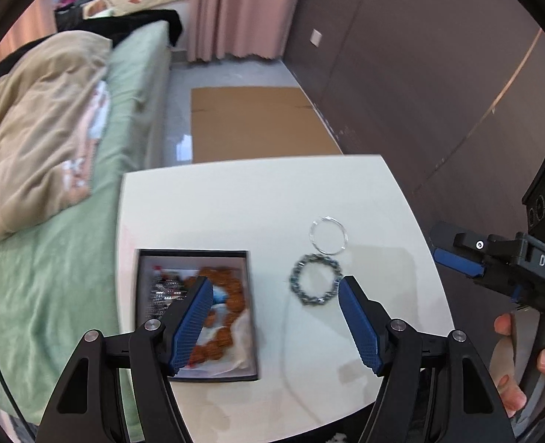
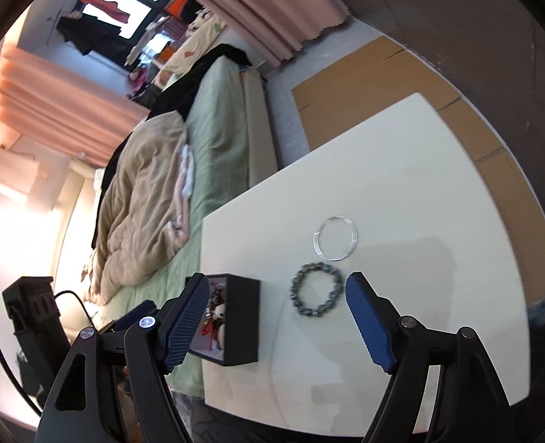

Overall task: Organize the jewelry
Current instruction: 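Grasp the grey-green bead bracelet with the left tool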

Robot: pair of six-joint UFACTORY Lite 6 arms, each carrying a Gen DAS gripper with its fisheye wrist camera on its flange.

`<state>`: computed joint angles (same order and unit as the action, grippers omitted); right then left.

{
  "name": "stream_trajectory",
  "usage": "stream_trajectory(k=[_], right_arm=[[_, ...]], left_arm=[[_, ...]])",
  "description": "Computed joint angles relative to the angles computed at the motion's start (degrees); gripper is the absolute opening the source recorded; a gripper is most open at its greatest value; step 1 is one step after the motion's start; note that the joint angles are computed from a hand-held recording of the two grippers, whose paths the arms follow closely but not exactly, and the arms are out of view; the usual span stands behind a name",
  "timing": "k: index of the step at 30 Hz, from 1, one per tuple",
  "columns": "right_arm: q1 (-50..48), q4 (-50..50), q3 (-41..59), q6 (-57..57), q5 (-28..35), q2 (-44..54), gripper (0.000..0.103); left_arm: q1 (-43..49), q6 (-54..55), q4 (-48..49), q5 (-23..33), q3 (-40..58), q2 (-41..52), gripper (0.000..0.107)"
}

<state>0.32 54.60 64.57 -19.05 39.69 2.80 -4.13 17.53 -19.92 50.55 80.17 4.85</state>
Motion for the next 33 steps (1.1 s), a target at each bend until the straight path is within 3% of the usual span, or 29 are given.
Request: stream_trajectory(k=[12,20,30,32,33], right_arm=[[-10.3,-1.8,-7.0,-4.0,3.4,-3.6,0.077],[-14.7,-1.2,-8.4,-5.3,3.6,-3.0,0.077],[-13.4,-3.1,-8.3,-4.2,2.8,-3.1,0.077],[-12.9,-3.7,-8.2,-3.4,2.3,-2.8,0.077],[-12.5,-4.3,-8.1,-2.6,1.8,-2.7,0.077]], left_arm=[[-10.7,-7.7,4.7,-1.5,4.7,9.7,0.071],[-16.3,-11.1,7.3,-2.1,7.9,17.2,0.049],[-19.7,-13.2,11.4,-5.0,6.0,21.7,0.048],[-20.1,-13.6,12.5,-6.7,4.3,21.1,0.045],[-20.3,-13.8,13.1,-7.3,3.9,20.9,0.039]])
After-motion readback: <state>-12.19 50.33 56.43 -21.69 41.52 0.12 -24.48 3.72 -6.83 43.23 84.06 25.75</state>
